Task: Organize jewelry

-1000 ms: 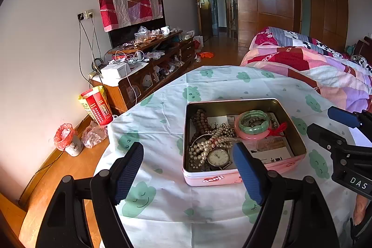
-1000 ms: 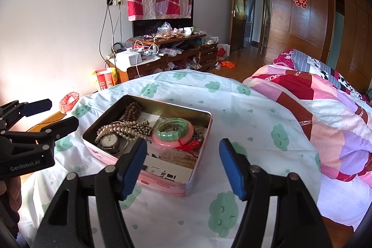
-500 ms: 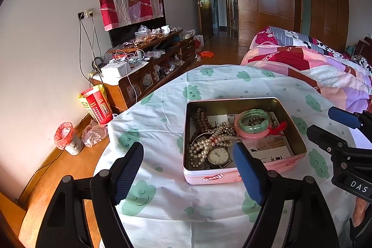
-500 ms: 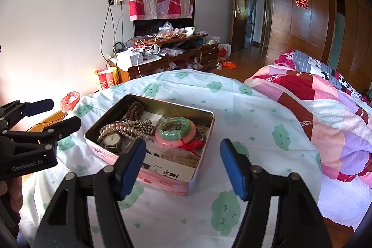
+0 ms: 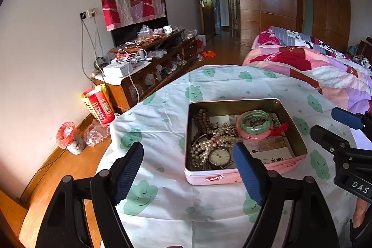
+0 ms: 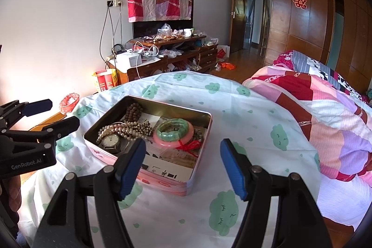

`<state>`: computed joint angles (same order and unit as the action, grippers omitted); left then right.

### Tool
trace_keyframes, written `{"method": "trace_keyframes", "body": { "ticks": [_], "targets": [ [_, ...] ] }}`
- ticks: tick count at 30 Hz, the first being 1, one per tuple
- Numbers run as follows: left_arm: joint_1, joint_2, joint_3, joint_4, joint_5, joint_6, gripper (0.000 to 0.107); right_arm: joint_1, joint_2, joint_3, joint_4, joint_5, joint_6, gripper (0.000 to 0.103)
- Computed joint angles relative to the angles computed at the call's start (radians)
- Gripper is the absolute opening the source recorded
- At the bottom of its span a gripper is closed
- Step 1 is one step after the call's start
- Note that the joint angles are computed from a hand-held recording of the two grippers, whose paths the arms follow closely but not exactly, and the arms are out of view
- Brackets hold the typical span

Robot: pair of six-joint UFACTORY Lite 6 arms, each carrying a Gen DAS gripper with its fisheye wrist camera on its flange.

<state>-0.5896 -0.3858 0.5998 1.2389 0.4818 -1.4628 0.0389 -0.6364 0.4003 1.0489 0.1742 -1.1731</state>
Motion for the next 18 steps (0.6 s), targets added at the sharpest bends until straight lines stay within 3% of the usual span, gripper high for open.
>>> {"method": "trace_keyframes", "body": {
  "ticks": [18],
  "targets": [
    [0.02,0.015,-0.011,0.013,-0.004,-0.015,0.08,-0.034,0.005,-0.002,0.053,0.021,-0.072,0.072]
  ]
}}
